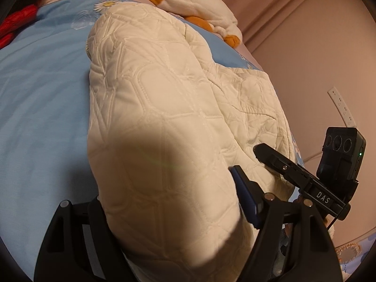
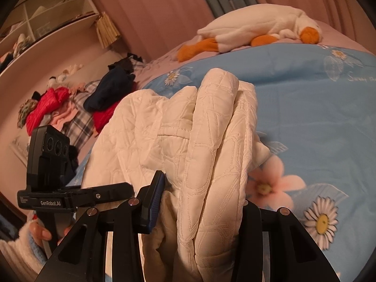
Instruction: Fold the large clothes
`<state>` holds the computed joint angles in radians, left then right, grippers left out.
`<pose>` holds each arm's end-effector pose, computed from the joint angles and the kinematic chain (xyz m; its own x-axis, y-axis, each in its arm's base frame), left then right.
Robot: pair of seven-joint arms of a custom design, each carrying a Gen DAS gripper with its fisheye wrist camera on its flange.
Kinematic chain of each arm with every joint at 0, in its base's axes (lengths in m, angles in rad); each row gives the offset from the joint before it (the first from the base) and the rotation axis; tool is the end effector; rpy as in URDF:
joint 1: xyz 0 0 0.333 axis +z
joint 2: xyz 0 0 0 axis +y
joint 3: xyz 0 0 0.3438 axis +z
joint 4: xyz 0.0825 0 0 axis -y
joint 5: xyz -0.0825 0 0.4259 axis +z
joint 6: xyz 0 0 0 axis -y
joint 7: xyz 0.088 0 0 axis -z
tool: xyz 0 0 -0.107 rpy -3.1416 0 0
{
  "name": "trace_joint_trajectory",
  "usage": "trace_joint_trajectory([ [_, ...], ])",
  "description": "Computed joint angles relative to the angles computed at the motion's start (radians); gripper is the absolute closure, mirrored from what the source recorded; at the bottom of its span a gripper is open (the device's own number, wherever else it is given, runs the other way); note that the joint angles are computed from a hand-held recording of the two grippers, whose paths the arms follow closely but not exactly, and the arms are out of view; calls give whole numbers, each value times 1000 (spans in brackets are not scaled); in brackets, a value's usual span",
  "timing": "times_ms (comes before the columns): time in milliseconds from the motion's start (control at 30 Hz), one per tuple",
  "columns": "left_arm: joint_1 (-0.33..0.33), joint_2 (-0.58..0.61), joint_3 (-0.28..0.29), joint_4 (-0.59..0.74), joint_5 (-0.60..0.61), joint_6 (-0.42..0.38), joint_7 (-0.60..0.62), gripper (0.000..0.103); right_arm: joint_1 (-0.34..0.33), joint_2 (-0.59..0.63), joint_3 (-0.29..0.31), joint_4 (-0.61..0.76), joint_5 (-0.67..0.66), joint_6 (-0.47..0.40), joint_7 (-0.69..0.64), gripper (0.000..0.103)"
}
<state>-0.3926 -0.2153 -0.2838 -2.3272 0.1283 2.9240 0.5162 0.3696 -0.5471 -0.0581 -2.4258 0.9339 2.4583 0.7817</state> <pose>0.4223 -0.3594 0.5222 0.0524 -0.8467 0.5295 -0.7923 -0.3580 -0.4940 0.4342 0.1355 0.5770 0.6037 -0.6955 -0.3897 -0.6727 -0.1820 -0.7172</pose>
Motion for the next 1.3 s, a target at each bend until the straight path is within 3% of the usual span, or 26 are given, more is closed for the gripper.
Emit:
trace_joint_trajectory([
  [467,53,14,40,1,2,-4,25,26,51,111,34,72,57,48,-46,60],
  [833,49,45,70,-4,-113,-3,159,26,39,175,58,102,18,59,-12,60],
  [1300,66,-18,51,-59,-96,-61,137,20,-12,215,52,122,11,-25,81,42],
])
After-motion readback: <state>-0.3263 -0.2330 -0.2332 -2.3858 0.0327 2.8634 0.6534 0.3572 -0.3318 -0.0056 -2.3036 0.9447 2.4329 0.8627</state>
